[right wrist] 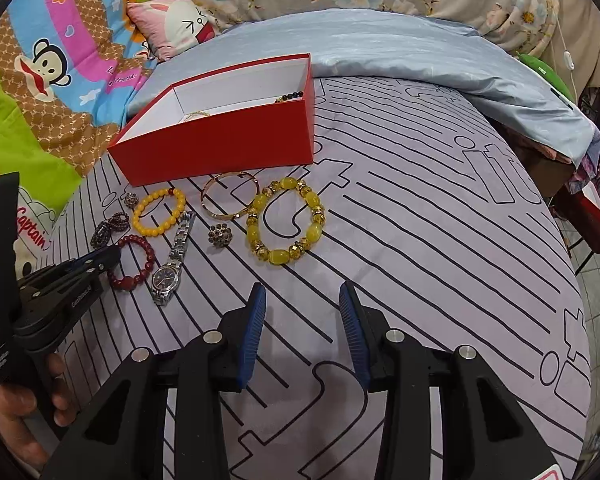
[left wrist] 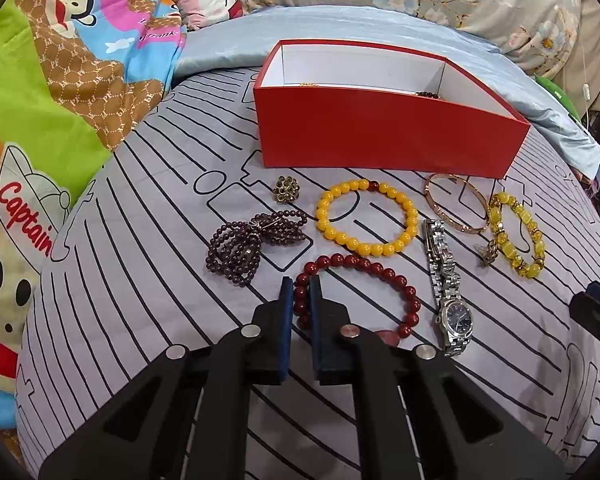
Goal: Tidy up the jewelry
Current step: 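Grasp the red bead bracelet with the left tool while the right tool grasps the yellow bead bracelet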
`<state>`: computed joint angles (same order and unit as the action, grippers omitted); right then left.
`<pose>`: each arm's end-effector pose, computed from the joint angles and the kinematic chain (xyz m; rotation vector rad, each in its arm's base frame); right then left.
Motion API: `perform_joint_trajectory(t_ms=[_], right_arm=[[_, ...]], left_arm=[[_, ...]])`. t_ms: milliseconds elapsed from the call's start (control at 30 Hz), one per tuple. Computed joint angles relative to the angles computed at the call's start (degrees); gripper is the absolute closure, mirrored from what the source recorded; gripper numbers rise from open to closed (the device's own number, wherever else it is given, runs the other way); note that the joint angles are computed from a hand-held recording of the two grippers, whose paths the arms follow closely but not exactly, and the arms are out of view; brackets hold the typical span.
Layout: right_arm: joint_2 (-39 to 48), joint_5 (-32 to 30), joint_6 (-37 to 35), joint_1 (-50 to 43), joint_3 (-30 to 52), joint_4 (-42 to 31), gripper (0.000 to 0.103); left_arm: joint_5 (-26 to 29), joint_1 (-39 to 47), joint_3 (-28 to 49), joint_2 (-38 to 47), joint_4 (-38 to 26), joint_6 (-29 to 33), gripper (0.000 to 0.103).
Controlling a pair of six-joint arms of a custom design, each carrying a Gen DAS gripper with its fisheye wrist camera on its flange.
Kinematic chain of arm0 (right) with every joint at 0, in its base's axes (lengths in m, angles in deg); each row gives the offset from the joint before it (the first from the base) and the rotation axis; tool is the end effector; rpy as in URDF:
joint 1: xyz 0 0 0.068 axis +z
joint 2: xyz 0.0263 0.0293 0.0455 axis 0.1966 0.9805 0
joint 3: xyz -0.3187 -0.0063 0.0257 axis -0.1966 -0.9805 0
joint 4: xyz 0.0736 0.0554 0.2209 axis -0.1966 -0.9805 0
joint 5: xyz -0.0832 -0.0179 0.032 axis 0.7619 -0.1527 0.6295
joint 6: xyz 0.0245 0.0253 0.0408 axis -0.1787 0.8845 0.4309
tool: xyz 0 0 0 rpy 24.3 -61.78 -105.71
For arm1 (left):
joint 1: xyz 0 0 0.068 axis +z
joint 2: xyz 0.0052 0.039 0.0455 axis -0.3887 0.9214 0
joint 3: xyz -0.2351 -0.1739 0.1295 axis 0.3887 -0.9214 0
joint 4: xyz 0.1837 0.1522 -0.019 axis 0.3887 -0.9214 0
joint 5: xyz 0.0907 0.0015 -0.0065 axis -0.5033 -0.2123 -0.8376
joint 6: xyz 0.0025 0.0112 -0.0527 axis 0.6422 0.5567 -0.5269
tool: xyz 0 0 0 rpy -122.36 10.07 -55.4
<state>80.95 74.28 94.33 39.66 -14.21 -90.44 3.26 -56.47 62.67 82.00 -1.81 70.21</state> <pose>0.2432 0.1186 0.2540 0.2866 2.4730 0.0654 0.3219 -0.2049 0.2311 0.2615 2.4775 -0.1112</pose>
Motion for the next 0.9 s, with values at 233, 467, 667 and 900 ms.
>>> perform_joint_trajectory(t_ms=[233, 467, 667, 900], right_arm=[[3.4, -0.8, -1.3, -1.3, 1.4, 1.8, 0.065], [7.0, -1.4, -2.2, -4.3, 3.3, 4.0, 0.065], [9.9, -1.6, -3.4, -6.6, 5.7, 4.7, 0.065], [12.3, -0.5, -4.3, -6.7, 6.9, 5.5, 0.065]], left_arm=[[-1.9, -0.9, -2.2, -0.6, 3.0, 0.1, 0.096], [-1.0, -0.5, -2.7, -0.8, 3.5, 0.0, 0.095], [-0.7, -0.3, -2.6, -0.7, 3.7, 0.2, 0.095], [-1.0, -0.6, -2.5, -0.6, 3.6, 0.1, 0.095]])
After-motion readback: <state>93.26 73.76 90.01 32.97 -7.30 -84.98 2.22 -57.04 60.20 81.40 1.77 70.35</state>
